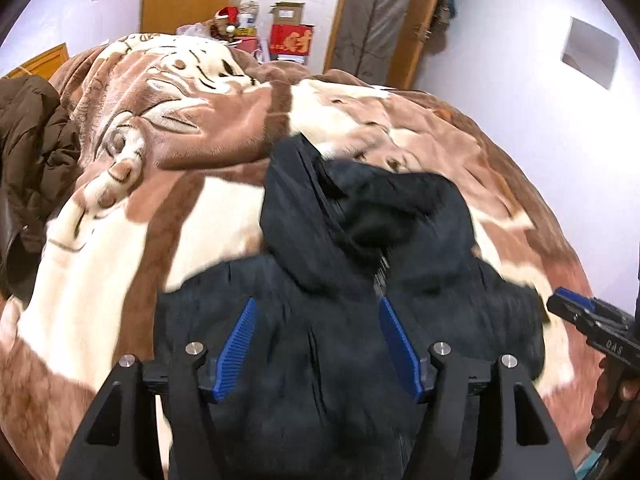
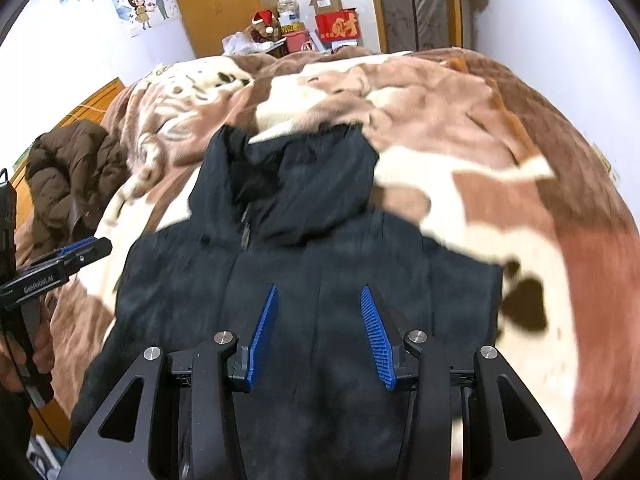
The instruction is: Fold large clothes
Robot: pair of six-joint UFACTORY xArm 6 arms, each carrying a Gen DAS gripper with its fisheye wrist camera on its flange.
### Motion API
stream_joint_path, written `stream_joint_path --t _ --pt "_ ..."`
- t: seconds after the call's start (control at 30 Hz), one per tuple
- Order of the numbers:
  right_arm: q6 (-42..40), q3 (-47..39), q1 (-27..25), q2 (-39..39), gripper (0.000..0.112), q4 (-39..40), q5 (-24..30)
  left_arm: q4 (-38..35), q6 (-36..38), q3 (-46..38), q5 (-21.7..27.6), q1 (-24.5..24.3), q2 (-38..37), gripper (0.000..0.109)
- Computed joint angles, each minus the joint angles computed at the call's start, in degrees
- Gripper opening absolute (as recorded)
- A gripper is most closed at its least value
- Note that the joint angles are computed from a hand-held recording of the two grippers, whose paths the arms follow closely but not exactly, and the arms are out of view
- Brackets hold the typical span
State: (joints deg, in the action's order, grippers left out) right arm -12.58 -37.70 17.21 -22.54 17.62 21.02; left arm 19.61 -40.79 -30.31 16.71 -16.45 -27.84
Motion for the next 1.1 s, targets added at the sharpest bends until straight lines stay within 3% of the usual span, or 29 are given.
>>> stream_joint_path --t 0.17,0.33,0.5,0.63,0.7,0.73,0.77,0.8,0.9,1.0,1.1 --pt "-4.8 -12.3 -1.4 14.5 0.050 4.4 -0.9 -3.6 4.7 -9.6 -3.6 4.5 14.0 0.069" --pt "-5.4 -24.5 -2.7 26.8 0.050 4.6 0.7 -5.1 7.3 -20.9 -3.1 7.2 27.8 0.070" --pt "-3.0 -37.6 -3.2 38.4 0.050 -0.5 2.0 -7.7 10.3 -30.3 -3.3 7.7 37.8 0.070" --pt "1.3 -46.3 -3.7 45.8 0.050 -5.4 6.0 -6.7 9.9 -36.5 -2.8 7.3 43.9 0.070" --pt "1.6 -49.8 -3.7 48.5 0.050 -5.5 9.2 -6.0 9.6 -37.6 -3.7 7.0 45.5 0.057" --pt "2.3 -50.5 -3.5 49.0 0.036 -6.6 9.9 -7.8 11.7 -37.9 -3.5 6.7 45.8 0.031" --pt "1.9 -50.1 -3.3 48.7 0.015 -6.7 9.5 -8.5 12.9 -37.8 -3.2 6.4 45.8 0.009" --pt "0.1 -48.9 -3.0 47.7 0.005 -5.2 8.8 -6.8 12.0 -37.0 -3.9 6.3 45.3 0.008" --pt "-3.1 -43.0 -2.0 42.6 0.005 -2.5 3.7 1.3 5.2 -31.8 -8.3 6.9 40.5 0.004" --pt "-7.5 -35.8 -1.4 34.8 0.005 3.7 0.2 1.9 3.9 -25.5 -11.1 7.2 33.6 0.004" --pt "-12.9 -28.1 -0.6 26.0 0.005 10.3 -1.5 -2.4 7.0 -18.1 -13.4 6.9 25.1 0.004"
